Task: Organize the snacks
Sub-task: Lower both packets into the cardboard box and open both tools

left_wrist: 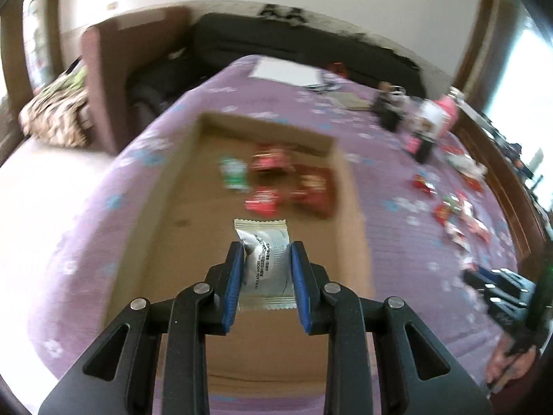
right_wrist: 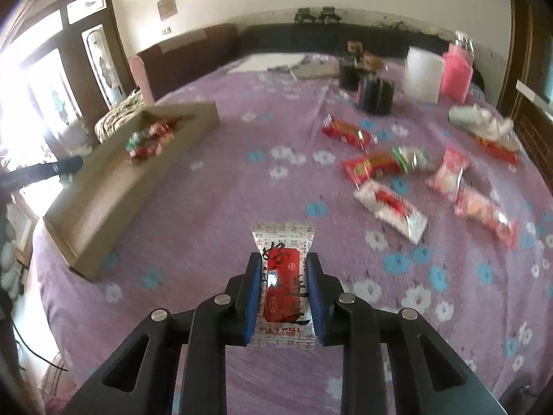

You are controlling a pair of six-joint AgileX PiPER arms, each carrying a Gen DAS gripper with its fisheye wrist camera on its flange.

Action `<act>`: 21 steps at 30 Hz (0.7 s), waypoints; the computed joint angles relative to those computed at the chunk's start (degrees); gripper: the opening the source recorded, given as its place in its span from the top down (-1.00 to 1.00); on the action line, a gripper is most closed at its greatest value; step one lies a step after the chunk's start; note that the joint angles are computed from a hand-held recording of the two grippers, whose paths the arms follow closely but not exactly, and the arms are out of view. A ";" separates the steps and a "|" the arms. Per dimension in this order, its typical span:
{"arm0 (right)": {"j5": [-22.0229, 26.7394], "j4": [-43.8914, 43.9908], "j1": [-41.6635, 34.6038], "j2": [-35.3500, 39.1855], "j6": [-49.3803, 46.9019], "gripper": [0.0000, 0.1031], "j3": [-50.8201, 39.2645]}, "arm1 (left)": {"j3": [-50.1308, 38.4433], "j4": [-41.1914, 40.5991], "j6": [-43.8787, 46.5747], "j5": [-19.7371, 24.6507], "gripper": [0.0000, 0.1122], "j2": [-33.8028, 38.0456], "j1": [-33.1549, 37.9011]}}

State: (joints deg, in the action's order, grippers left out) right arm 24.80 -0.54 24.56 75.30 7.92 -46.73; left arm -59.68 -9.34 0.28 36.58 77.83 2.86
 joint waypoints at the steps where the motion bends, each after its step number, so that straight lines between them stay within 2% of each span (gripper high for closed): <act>1: 0.73 -0.13 0.91 0.22 0.36 0.51 -1.56 | -0.65 0.07 0.50 0.21 0.55 1.03 1.24; 4: 2.30 0.38 3.57 2.06 0.87 0.51 -5.95 | -2.38 0.54 1.34 -0.13 0.55 4.29 3.20; 9: 5.91 6.80 8.45 11.36 -2.73 0.51 -18.57 | -9.53 -0.85 2.55 1.01 0.55 13.01 4.57; 17: 11.90 4.44 16.05 28.79 0.37 0.51 -39.46 | -23.37 2.01 -1.33 4.79 0.55 24.50 4.14; 21: 15.24 3.52 18.11 35.42 1.04 0.51 -47.54 | -27.59 -3.02 1.10 6.90 0.54 27.57 6.12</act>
State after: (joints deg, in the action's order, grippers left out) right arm 40.04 2.98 42.67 110.73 8.96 -94.28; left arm -87.27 -12.36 1.38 43.48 105.39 8.97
